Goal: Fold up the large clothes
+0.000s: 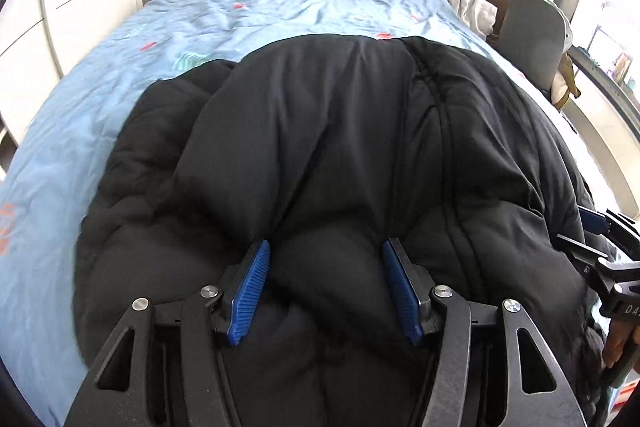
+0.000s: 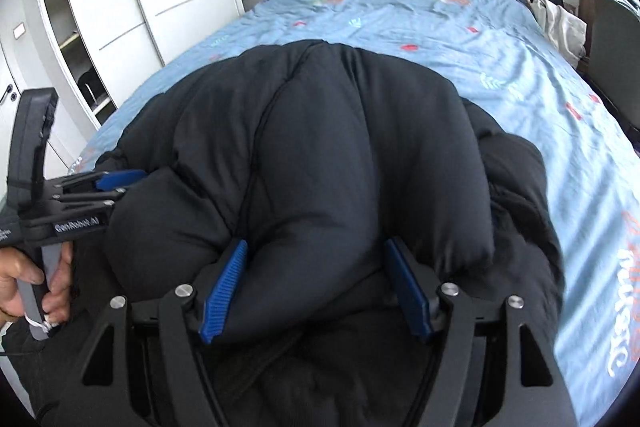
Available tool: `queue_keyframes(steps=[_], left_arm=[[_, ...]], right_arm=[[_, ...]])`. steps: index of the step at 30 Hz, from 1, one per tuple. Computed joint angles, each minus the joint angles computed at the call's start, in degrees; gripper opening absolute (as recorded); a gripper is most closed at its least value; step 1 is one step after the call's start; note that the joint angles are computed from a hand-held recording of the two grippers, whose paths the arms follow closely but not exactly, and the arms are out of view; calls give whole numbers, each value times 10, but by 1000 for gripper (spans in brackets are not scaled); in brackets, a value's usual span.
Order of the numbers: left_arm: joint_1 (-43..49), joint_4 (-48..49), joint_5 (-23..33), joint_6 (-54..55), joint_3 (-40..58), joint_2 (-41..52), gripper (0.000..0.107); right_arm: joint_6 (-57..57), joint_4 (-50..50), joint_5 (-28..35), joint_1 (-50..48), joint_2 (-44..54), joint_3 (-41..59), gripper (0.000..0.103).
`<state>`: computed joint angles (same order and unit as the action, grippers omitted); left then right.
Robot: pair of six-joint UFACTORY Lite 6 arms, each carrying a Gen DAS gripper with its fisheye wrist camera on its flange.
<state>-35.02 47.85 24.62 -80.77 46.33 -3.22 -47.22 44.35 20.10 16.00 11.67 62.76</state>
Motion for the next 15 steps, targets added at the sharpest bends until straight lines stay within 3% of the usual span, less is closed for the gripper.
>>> queue_keyframes(steps=[2, 7, 15], left_arm=[[-29, 0, 47, -13, -13, -42, 58], [-167, -4, 232, -74, -27, -144, 58], [-488, -26, 541, -244, -40, -244, 62]], right_arm=[[89, -77, 12, 4, -44, -23, 69], [249, -215, 44, 22, -174, -84, 69], [441, -376, 183, 72, -484, -216, 69]])
